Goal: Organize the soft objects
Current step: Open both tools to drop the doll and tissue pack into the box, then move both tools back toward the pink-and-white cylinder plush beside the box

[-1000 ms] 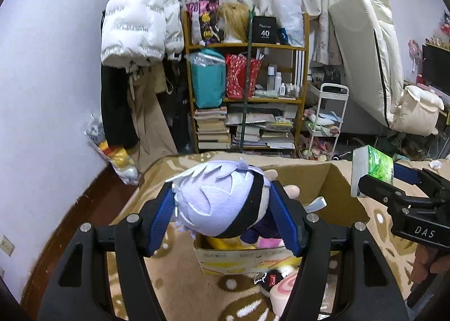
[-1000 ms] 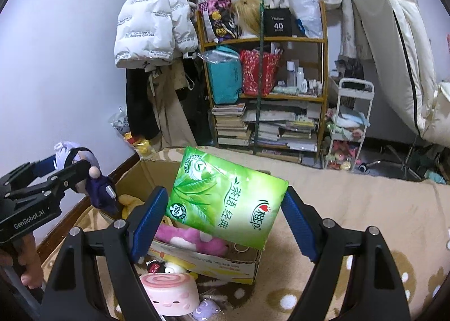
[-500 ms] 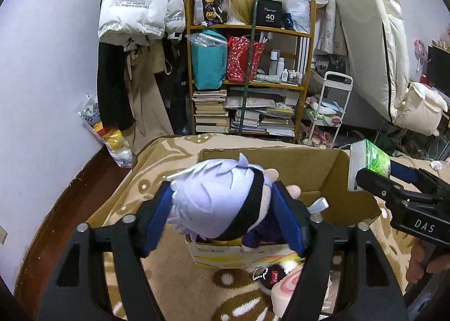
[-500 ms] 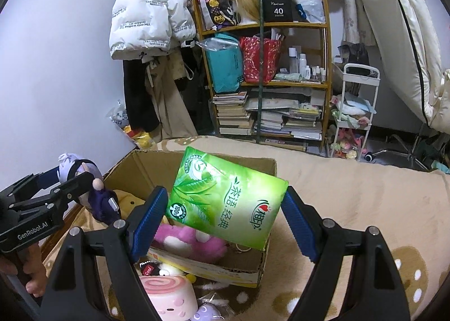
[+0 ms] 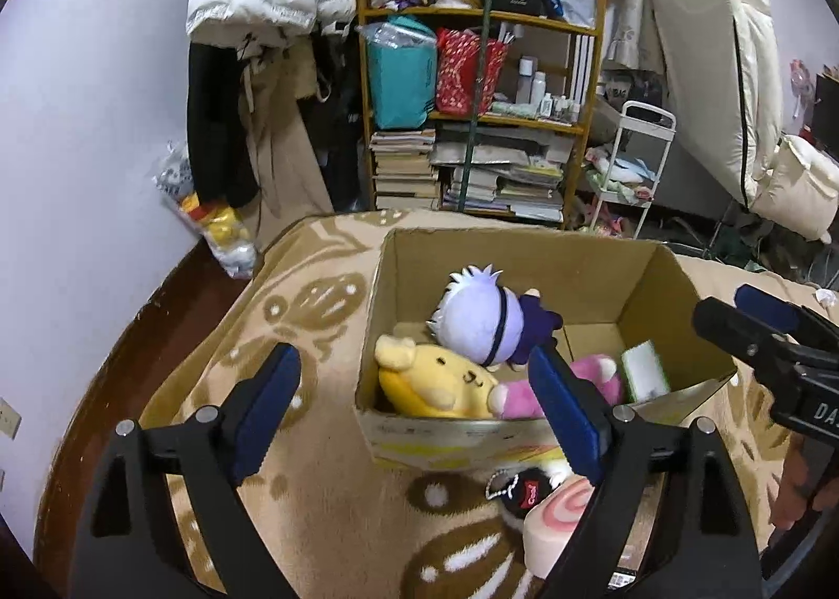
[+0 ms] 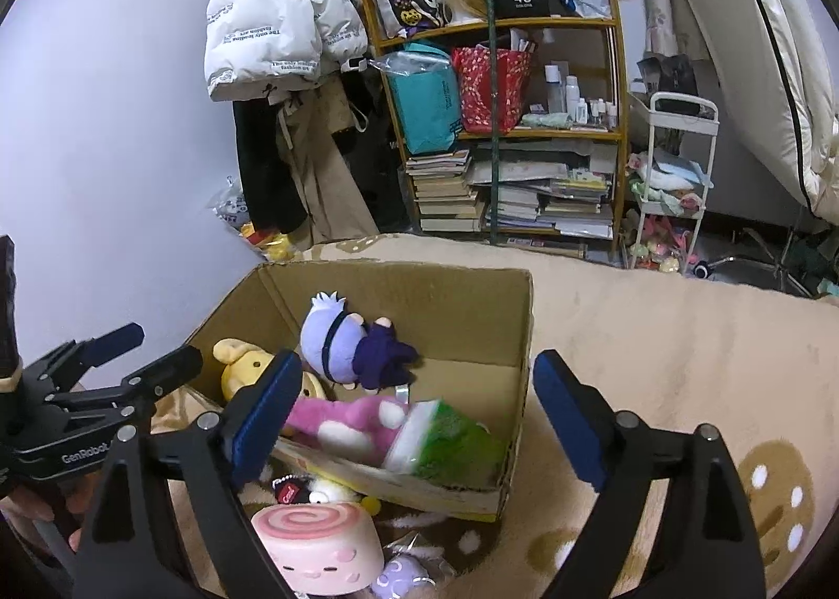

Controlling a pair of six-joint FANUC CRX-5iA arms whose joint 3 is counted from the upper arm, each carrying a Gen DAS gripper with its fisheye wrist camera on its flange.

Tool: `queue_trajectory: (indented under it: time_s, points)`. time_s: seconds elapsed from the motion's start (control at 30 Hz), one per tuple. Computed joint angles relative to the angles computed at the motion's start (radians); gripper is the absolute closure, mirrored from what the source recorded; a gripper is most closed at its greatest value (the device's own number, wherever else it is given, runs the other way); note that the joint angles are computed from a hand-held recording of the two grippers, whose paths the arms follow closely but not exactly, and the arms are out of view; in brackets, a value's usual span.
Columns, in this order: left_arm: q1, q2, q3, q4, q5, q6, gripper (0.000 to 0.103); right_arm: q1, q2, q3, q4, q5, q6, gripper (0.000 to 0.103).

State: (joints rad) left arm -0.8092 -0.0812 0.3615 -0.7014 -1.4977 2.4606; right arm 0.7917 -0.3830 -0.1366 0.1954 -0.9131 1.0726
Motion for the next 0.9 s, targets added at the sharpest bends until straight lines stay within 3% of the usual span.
queue_trajectory:
  time_s: [0.27, 0.43, 0.9]
  points:
    - [-0.019, 0.009, 0.024, -0.007, -0.056, -0.016, 0.015, 0.036, -0.027, -0.028, 0.056, -0.031, -0.063, 0.009]
    - [-0.005, -0.007, 0.014, 0.059, -0.05, -0.015, 0.015, 0.065, -0.045, -0.034, 0.078, -0.07, -0.091, 0.009]
    - [-0.085, -0.008, 0.052, 0.074, -0.122, -0.022, 0.015, 0.137, -0.118, -0.041, 0.123, -0.175, -0.19, 0.009]
